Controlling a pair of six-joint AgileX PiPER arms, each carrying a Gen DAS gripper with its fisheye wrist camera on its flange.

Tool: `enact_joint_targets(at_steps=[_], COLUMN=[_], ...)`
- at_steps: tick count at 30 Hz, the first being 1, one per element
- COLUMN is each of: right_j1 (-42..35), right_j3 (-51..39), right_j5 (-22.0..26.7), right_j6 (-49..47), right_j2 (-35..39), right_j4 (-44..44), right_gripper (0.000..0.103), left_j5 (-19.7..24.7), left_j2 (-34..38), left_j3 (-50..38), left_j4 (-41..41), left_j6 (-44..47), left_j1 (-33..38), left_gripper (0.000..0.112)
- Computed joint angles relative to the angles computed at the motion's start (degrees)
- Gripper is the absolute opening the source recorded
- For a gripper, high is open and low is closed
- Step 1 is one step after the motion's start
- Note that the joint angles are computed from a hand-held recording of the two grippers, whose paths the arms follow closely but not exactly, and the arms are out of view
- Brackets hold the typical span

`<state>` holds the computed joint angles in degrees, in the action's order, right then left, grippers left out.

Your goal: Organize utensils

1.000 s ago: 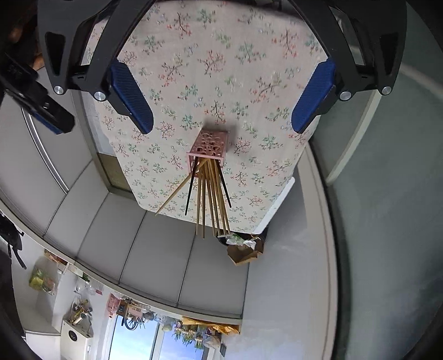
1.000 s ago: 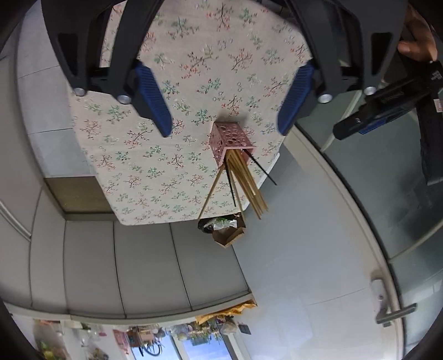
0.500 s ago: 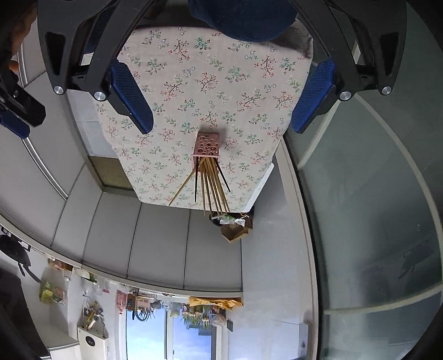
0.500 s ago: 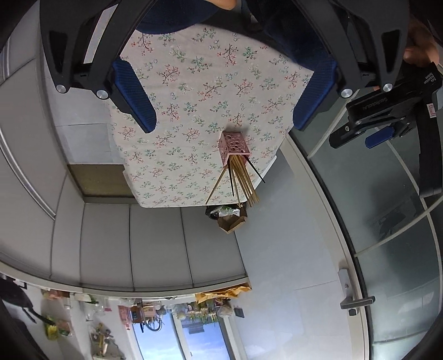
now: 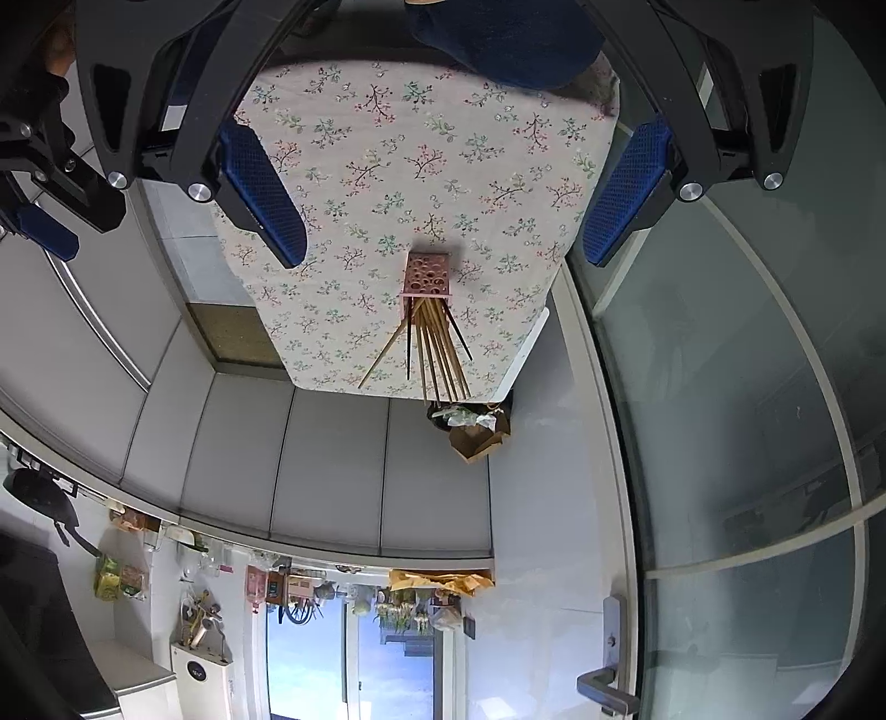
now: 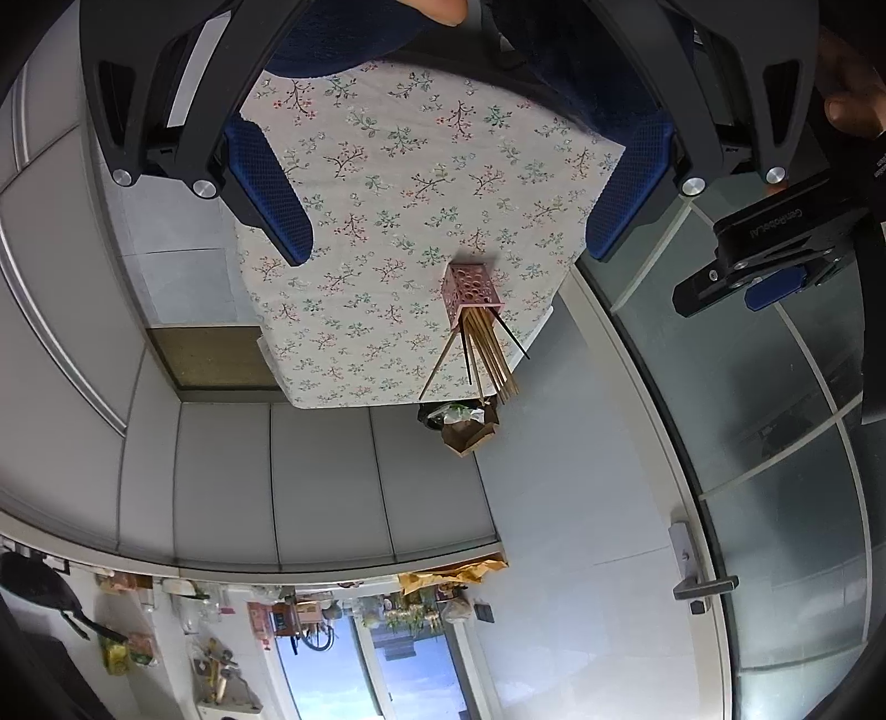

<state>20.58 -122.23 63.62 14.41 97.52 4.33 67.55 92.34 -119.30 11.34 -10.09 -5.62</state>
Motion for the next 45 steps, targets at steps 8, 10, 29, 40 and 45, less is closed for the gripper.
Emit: enact_joint_targets(at_steps=[8, 10, 29, 40, 45], right_j1=[-0.3, -0.3, 0.4, 0.0, 0.3], right_j3=[0.5, 0.3, -2.6, -2.0, -1.9], right_j5=[-0.6, -0.6, -0.3, -0.8, -0.7], right_j6=[-0.1, -0.1, 0.0, -0.2, 0.4], right_j2=[-1.3, -1.3, 1.0, 0.8, 0.7], right_j4=[-0.3, -0.2, 0.6, 1.2, 0.1], right_gripper=[0.096, 0.096, 0.096, 0.096, 0.096], left_j5=[0.5, 0.5, 0.8, 0.9, 1.1], left_j2=[-0.7, -0.7, -0.8, -0.8, -0.7], left_j3=[-0.6, -0.8, -1.4, -1.4, -1.5], left_j4=[0.9, 1.4, 2.6, 2.6, 2.8], left_j6=[0.7, 0.4, -0.4, -0.5, -0.8], left_j1=[-1.7, -2.0, -2.8, -3.1, -3.5], left_gripper=[0.096, 0.096, 0.096, 0.096, 0.096])
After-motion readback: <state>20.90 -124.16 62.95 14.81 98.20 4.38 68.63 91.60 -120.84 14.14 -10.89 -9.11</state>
